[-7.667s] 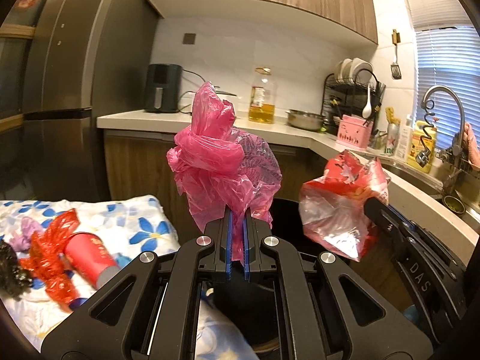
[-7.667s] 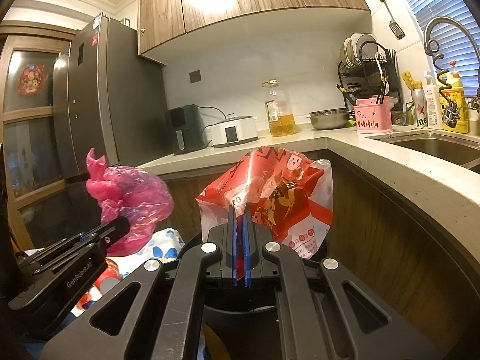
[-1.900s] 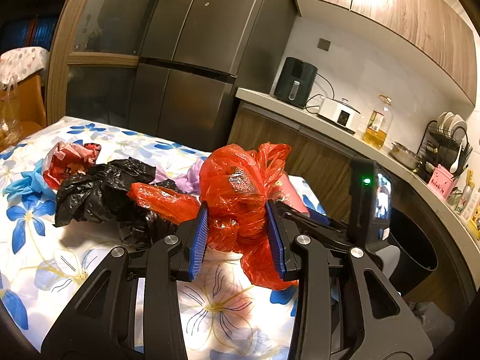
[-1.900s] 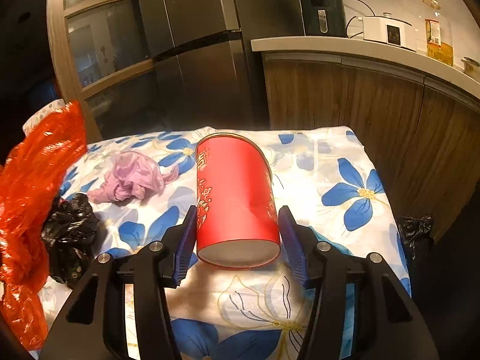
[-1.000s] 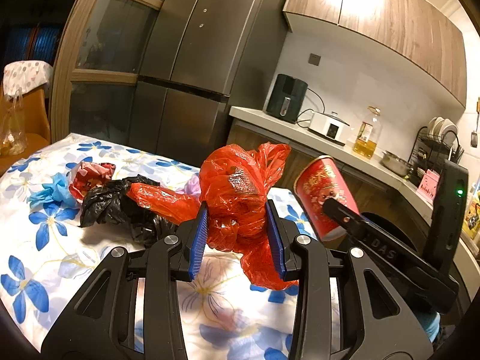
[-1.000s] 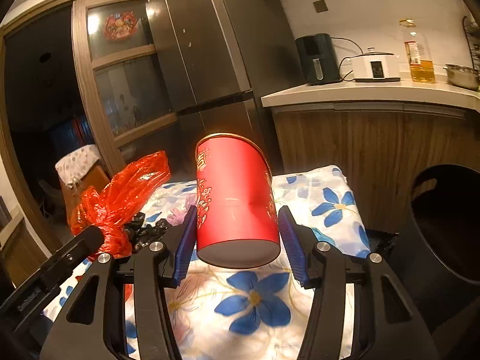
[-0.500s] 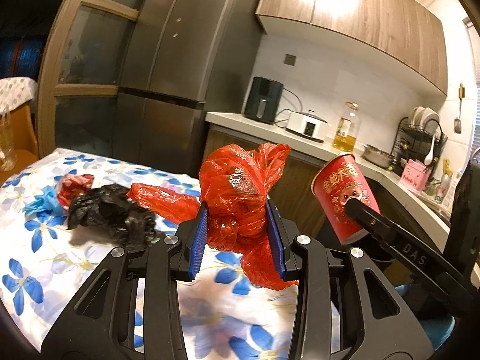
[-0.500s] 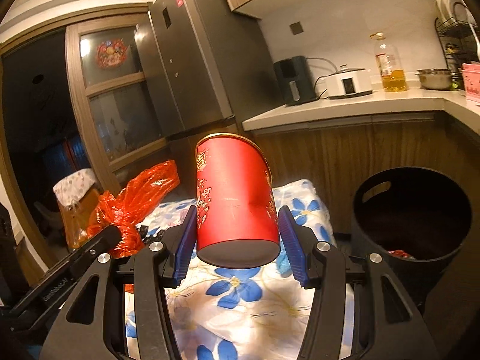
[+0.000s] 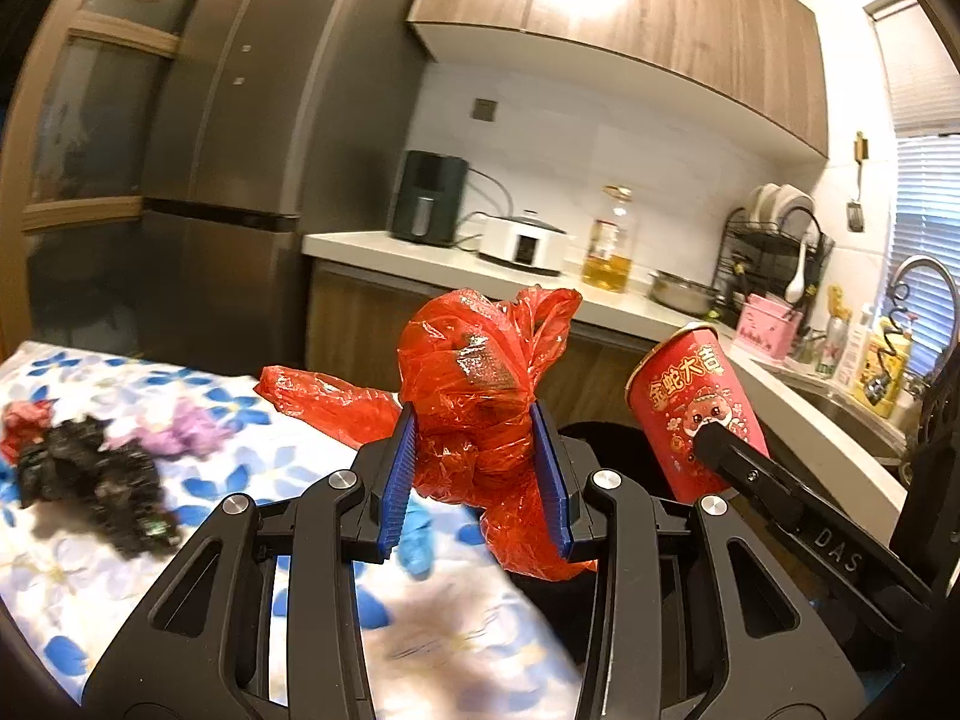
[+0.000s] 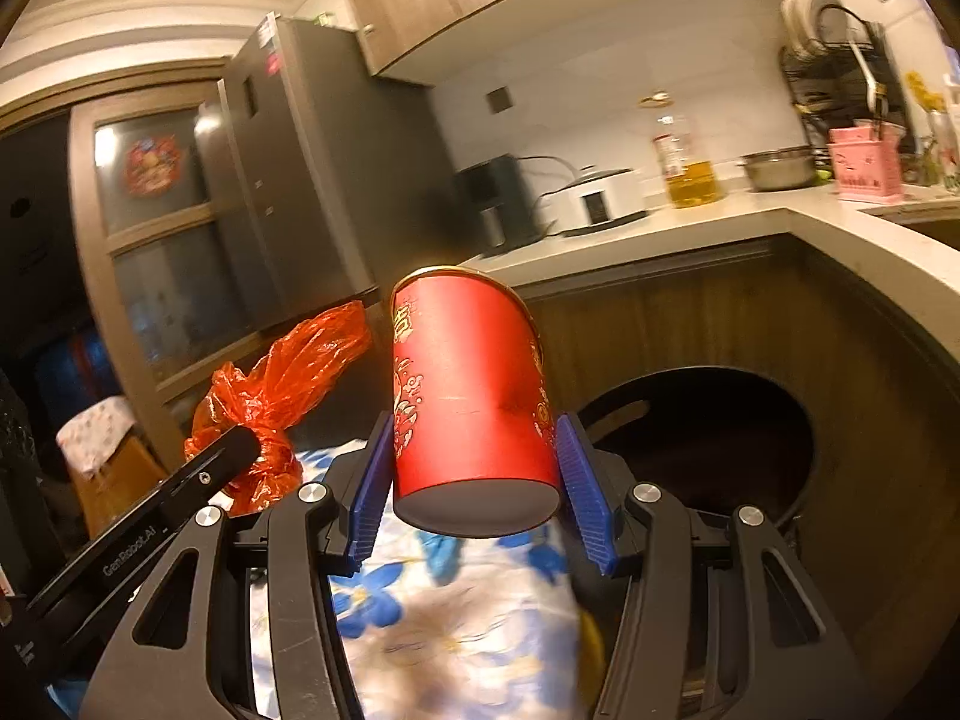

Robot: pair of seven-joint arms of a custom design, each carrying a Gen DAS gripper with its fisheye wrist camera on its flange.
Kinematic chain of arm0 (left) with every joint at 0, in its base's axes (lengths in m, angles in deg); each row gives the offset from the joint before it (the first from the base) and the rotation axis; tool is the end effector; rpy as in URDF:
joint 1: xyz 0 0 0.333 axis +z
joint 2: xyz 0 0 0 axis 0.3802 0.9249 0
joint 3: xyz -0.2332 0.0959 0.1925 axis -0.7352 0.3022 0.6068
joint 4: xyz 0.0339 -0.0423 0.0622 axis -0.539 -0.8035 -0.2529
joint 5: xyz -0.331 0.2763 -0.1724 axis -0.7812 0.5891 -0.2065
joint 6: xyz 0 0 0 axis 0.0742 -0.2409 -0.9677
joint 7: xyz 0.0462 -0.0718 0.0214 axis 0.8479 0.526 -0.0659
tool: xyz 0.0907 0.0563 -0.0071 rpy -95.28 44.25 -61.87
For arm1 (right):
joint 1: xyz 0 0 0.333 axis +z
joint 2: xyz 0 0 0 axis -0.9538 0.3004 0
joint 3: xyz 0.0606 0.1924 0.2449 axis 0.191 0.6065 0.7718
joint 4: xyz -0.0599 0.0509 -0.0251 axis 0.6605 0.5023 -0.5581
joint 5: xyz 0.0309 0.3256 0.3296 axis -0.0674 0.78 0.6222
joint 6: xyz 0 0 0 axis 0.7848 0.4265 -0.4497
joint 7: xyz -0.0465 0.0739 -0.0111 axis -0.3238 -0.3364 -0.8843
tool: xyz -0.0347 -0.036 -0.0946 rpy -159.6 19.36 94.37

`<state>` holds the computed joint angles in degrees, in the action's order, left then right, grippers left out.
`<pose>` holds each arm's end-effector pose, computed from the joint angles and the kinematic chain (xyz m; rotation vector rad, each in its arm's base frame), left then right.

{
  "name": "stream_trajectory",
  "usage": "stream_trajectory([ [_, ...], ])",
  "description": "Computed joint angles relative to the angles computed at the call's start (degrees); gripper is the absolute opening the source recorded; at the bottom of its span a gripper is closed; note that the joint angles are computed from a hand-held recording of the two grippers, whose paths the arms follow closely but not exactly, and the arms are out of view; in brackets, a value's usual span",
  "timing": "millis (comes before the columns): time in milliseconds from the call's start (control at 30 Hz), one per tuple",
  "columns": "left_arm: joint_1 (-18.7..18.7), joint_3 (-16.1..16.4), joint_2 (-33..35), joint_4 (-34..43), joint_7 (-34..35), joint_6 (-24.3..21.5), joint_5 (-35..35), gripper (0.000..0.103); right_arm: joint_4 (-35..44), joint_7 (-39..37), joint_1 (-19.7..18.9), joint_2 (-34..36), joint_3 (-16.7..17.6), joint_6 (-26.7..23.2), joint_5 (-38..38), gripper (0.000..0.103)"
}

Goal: Collect trash
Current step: 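Carry the red bag and red cup over the black bin with both tools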

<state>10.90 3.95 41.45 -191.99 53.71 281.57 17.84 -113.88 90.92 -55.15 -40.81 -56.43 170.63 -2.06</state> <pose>0.5035 -0.1414 0.4713 -1.5707 1.2926 -1.2126 0.5363 0.2502 0.4618 -1.3934 1.2231 -0.4990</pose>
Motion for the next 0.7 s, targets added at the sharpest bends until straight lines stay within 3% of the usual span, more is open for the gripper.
stream_trajectory([
  [433, -2.4, 0.76, 12.15, 12.53, 0.2, -2.84, 6.92, 0.036, 0.16, -7.35, -1.22, 1.03, -0.49, 1.1, 12.5, 0.053],
  [700, -3.11, 1.98, 17.12, 16.99, -1.19, -5.32, 11.16, 0.036, 1.94, -7.67, -1.4, 3.12, -1.32, 0.49, 13.72, 0.053],
])
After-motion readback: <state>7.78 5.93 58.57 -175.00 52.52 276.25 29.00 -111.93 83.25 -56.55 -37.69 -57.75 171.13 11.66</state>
